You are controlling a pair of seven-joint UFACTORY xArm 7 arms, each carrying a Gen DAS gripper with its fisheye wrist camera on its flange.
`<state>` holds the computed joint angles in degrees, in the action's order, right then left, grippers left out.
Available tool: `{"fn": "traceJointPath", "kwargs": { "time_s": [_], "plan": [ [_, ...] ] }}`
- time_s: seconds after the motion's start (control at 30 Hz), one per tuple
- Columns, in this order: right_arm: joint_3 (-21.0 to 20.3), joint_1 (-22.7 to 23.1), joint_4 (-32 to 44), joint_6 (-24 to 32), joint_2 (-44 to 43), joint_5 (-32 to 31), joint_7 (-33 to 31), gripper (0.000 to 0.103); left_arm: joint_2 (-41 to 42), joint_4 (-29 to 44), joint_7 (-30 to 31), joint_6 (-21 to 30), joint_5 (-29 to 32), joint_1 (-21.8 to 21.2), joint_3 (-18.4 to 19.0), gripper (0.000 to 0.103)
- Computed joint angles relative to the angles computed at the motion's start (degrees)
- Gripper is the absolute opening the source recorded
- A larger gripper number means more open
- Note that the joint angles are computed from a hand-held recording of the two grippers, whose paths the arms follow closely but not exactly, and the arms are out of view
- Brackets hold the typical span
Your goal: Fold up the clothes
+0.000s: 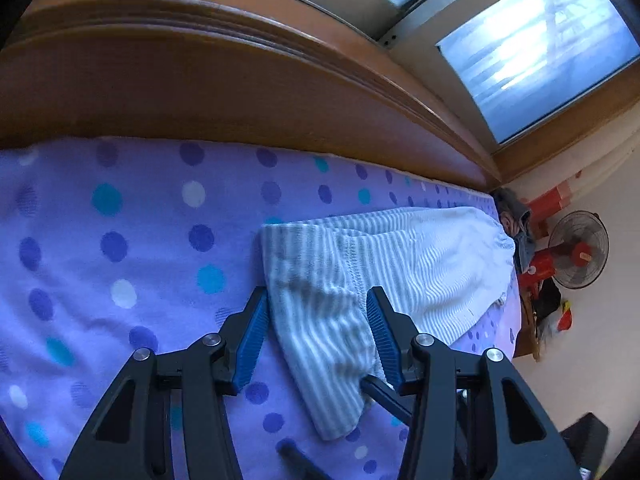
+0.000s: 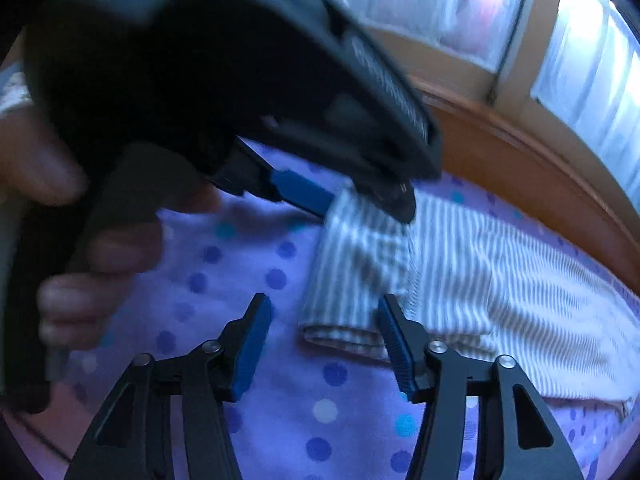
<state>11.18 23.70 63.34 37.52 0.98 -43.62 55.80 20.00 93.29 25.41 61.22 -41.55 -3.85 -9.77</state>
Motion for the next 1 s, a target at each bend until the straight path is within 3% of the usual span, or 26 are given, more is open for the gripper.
{"fn": "traceJointPath", "kwargs": {
  "time_s": [0.17,0.23,0.37,0.47,0.63,0.93,1.0],
  "plan": [
    [-0.2,-0.2,0.3,1.4,0.1,-1.1,2.1,0.038,-0.5,-0.8,0.4,-0.6,0.4,0.0,0.2,0.032],
    [-0.1,-0.1,0.6,2.5,0.2,-1.8,2.7,0.034,0.1,-0.2,-1.1,-0.8,0.3,-0.2,0.2,0.02],
    [-0.2,0.0,0.7,3.1,0.0,-2.2,4.2,0.015,-0.4,-1.1,-0.3,-1.2,-1.4,0.5,-0.1,0.012],
    [-0.4,-0.7,-0.6,1.0,-1.6,-0.6,5.4,0.012,-1.4,-1.6,0.4,-1.6,-1.0,0.2,0.0,0.011],
    [-0.9,-4.2,-6.3,-8.7,-7.2,3.9,7.5,0.012,-3.0,-0.9,-1.0,-1.4,-1.1,-0.7,0.0,0.01],
    [-0.8,-9.6,-14.5,-21.5,-15.9,15.6,2.1,0.012,-6.2,1.3,-5.1,-5.1,5.7,-6.1,-0.3,0.01],
    [-2.4,-9.7,-17.0,-24.4,-17.9,20.0,-0.2,0.012,-5.9,2.5,-6.6,-5.7,7.3,-7.6,-0.7,0.01]
  ]
}}
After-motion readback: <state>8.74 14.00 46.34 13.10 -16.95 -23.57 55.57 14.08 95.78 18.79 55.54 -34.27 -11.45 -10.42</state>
